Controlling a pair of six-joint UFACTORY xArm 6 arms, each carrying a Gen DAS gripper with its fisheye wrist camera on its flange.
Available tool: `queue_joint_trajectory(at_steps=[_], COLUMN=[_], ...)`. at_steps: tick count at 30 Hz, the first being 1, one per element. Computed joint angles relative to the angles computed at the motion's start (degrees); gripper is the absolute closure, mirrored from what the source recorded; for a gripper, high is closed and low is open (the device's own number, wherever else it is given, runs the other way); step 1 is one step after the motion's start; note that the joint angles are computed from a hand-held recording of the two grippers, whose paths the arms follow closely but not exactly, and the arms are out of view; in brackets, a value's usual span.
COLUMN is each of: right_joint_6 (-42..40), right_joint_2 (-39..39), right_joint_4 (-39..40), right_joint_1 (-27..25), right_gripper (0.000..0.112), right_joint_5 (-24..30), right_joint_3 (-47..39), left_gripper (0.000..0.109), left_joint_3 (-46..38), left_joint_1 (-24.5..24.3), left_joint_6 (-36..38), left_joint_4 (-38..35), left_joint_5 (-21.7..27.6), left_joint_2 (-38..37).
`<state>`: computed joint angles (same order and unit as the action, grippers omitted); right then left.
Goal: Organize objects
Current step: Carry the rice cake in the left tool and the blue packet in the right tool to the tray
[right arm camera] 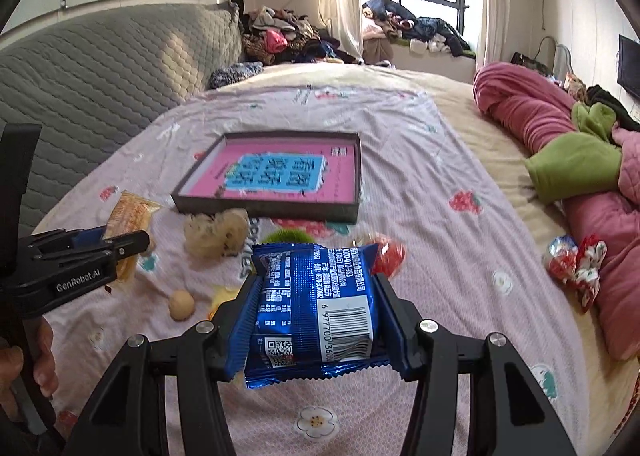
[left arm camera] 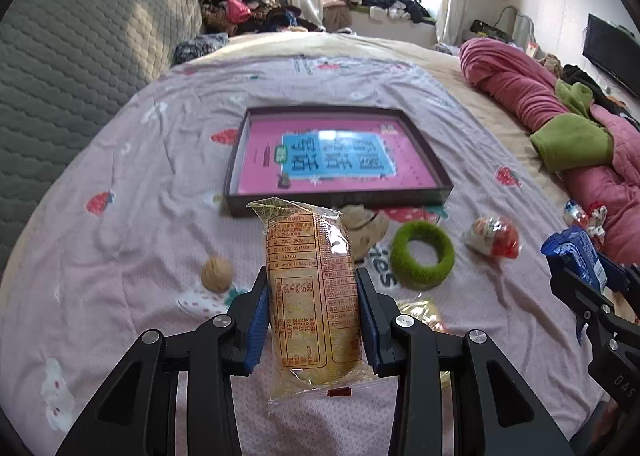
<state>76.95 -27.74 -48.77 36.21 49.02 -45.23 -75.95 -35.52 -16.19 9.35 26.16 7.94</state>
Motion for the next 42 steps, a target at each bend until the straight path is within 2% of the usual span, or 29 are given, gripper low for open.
queue_joint_trajectory(at_steps=[14, 26, 42], right_joint_6=[-3.19, -5.48, -12.20], right_joint_2=[0.77, 5.42, 11.75], right_joint_4=[-3.19, -4.42, -5.26], right_joint_1=[-1.11, -3.36, -8.55], right_gripper=[0.057, 0.057, 0.057], right_joint_5=[0.41, -1.81, -4.98], right_joint_3=[-5.45, -10.89, -20.66], left_gripper=[0.068, 0.068, 0.068], left_joint_3=[-6.83, -13.33, -33.19], left_joint_1=[-0.50, -0.68, 0.04], left_joint_6=[-2.80, -0.32, -0.80], left_joint_4=[3.58, 2.07, 4.06], left_joint_5=[1.65, 1.85, 7.04], left_joint_2=[0.84, 4.98, 16.49])
